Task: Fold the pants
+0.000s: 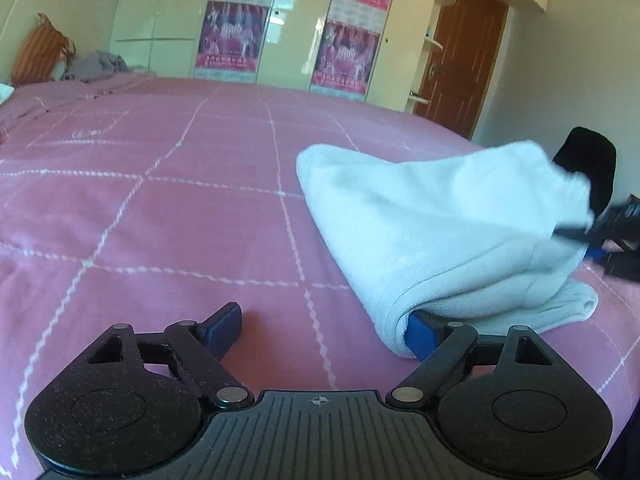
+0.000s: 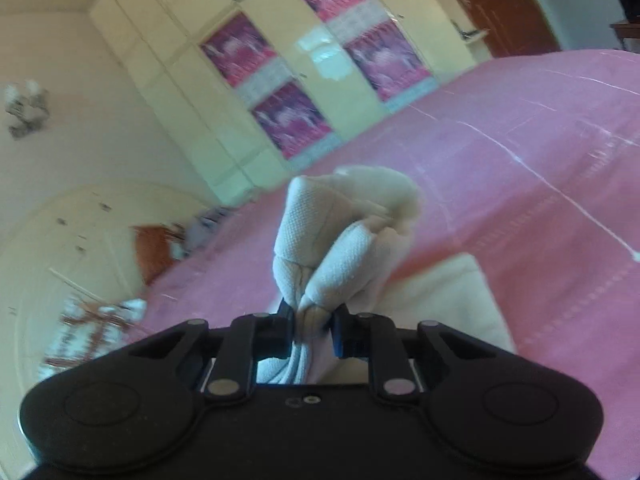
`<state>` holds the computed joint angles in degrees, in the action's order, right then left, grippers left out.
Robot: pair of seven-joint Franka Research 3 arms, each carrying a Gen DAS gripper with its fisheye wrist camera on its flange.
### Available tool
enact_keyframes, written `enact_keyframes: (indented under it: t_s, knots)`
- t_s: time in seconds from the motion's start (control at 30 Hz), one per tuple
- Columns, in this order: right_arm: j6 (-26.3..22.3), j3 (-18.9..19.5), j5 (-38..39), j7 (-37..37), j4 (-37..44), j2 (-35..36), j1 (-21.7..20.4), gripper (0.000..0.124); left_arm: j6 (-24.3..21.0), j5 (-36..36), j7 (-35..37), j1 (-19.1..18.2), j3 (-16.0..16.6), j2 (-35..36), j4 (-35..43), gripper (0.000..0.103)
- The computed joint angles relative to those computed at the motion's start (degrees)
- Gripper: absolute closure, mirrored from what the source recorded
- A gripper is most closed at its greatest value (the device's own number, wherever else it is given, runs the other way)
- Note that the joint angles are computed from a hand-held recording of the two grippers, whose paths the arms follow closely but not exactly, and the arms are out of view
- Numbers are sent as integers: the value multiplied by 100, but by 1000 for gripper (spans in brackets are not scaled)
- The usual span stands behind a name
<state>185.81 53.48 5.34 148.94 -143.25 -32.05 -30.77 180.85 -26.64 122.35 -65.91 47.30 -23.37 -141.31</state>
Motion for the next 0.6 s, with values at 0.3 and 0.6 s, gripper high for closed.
enact_keyframes:
  t_s: [0.3,0.6]
  knots:
    - [-588,-758,-15,359,-315,348,875,106,310,229,-178,96,-107,93,-93,18]
    - [-356,-560,-765,909,-130,588,499,106,1439,914,-527,-410,335,-284,-438,24]
